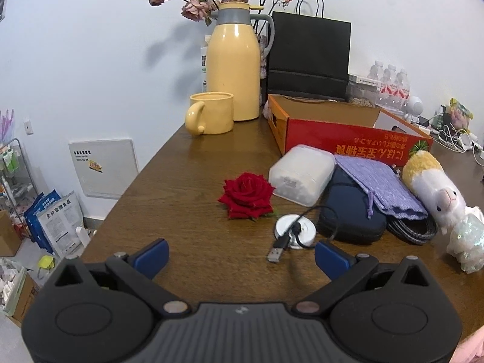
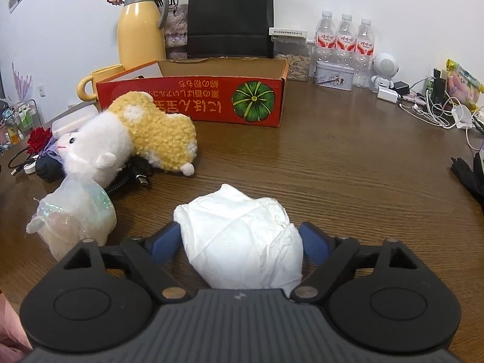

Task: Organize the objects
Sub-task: 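Move the left gripper to the red rose while the right approaches the white tissue, then grasp the red rose with the left gripper while the right grasps the tissue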

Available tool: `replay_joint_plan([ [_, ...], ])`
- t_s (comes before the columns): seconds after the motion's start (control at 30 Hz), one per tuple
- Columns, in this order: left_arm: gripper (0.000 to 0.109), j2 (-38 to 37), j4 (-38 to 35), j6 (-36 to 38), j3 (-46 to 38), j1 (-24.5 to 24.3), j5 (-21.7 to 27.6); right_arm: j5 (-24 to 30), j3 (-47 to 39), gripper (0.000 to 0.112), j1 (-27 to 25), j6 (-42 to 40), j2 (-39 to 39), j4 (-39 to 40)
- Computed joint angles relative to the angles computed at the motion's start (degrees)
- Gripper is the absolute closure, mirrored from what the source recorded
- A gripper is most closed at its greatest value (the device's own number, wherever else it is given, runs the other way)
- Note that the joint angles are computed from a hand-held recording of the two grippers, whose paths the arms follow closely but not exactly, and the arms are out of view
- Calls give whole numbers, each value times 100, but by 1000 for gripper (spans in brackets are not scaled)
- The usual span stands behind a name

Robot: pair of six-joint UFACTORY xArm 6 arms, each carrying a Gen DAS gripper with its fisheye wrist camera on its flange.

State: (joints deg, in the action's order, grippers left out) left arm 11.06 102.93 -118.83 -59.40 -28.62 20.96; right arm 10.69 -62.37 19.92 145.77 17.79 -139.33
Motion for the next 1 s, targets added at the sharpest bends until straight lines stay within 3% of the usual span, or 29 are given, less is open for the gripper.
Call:
replay_joint_plan([
  [0.2, 6, 207, 86, -158, -275, 154, -75, 111, 29, 61, 106, 272, -48, -292],
  [0.43, 6, 689, -291, 351, -905, 270, -95, 196, -78, 64, 85, 354, -27, -306],
  [0.67, 8, 1335, -1206, 1308, -1632, 360, -104, 189, -227, 64, 31, -17, 50, 49],
  [0.8, 28, 1655, -1534, 1542, -1955, 471, -286, 160, -309, 64, 16, -121, 98, 130],
  [0.87, 62, 1751, -1666, 1574, -2020, 557, -530, 137, -352, 64, 12, -131, 118, 135],
  [1.0, 68, 1665, -992, 868, -1947, 557, -564, 99, -481, 63, 15, -29, 175, 22],
])
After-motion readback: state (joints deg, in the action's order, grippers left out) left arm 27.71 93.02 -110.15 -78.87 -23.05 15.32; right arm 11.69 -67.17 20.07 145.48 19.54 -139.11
